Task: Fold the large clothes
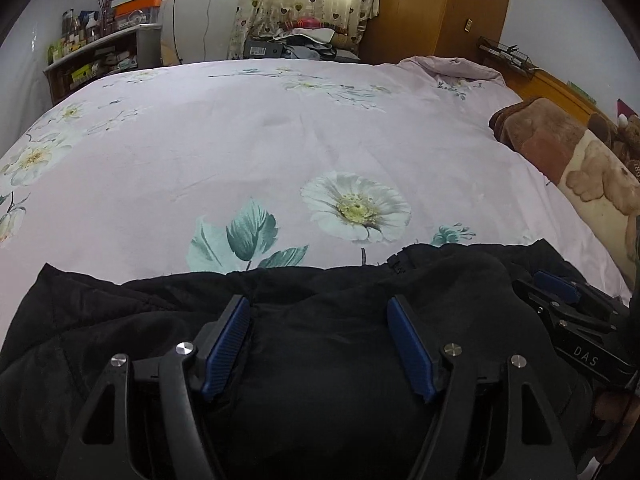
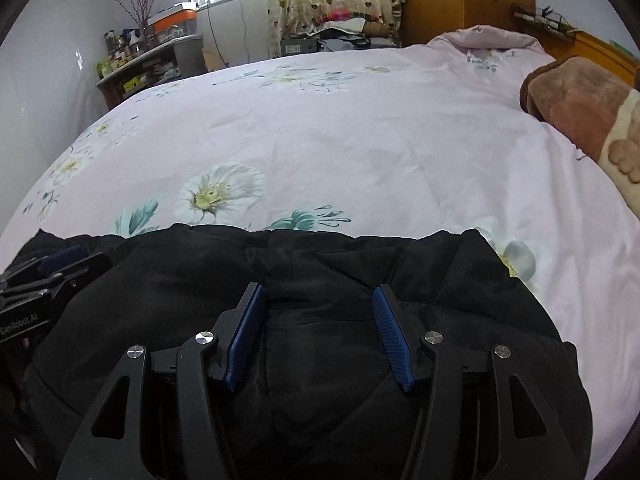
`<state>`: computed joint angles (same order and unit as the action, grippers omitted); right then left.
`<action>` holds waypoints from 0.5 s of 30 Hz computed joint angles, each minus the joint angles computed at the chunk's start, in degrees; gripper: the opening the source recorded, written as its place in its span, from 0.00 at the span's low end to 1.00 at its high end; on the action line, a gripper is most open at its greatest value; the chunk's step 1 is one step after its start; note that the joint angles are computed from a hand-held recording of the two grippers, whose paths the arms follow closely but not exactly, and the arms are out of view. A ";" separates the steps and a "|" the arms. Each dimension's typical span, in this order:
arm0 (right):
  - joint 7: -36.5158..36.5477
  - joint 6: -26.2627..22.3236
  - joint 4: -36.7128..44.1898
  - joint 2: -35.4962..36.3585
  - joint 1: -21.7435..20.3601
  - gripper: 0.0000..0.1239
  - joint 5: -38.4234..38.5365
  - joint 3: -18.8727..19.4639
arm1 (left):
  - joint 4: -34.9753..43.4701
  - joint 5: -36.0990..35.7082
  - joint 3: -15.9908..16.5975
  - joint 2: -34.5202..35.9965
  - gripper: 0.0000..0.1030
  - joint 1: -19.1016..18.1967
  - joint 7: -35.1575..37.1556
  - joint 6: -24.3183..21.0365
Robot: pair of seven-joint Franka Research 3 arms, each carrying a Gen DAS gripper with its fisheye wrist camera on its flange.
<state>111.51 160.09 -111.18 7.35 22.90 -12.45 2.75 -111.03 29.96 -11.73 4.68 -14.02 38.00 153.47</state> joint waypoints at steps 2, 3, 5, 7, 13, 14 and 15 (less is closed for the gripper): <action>3.01 1.01 -0.20 0.43 0.77 0.45 -3.30 -0.86 | 0.35 1.69 0.09 0.47 0.72 -0.36 -1.03 -0.52; 3.83 1.32 -0.34 0.44 0.94 0.45 -4.30 -1.09 | 0.08 2.46 0.13 0.43 0.72 -0.53 -1.67 -0.48; 4.59 1.97 -0.51 0.57 0.96 0.45 -5.07 -1.21 | -0.01 2.81 0.19 0.35 0.72 -0.49 -1.63 -0.55; 4.15 2.33 -0.91 0.28 0.70 0.45 -4.43 -0.97 | -0.02 3.04 0.18 0.28 0.72 -0.49 -1.73 -0.70; 4.28 2.68 -1.25 0.13 0.64 0.45 -4.50 -0.96 | 0.07 3.03 0.16 0.44 0.72 -0.42 -1.67 -0.69; 3.92 2.53 -1.19 0.14 0.53 0.45 -4.09 -0.83 | 0.10 2.96 0.14 0.43 0.72 -0.44 -1.63 -0.80; 3.30 2.46 -1.23 0.10 0.34 0.45 -3.36 -0.64 | 0.29 2.05 0.00 0.35 0.71 -0.39 -0.93 -1.30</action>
<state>114.81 162.55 -112.41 7.44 23.24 -15.82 2.11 -110.74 32.01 -11.73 5.03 -14.41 37.07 152.16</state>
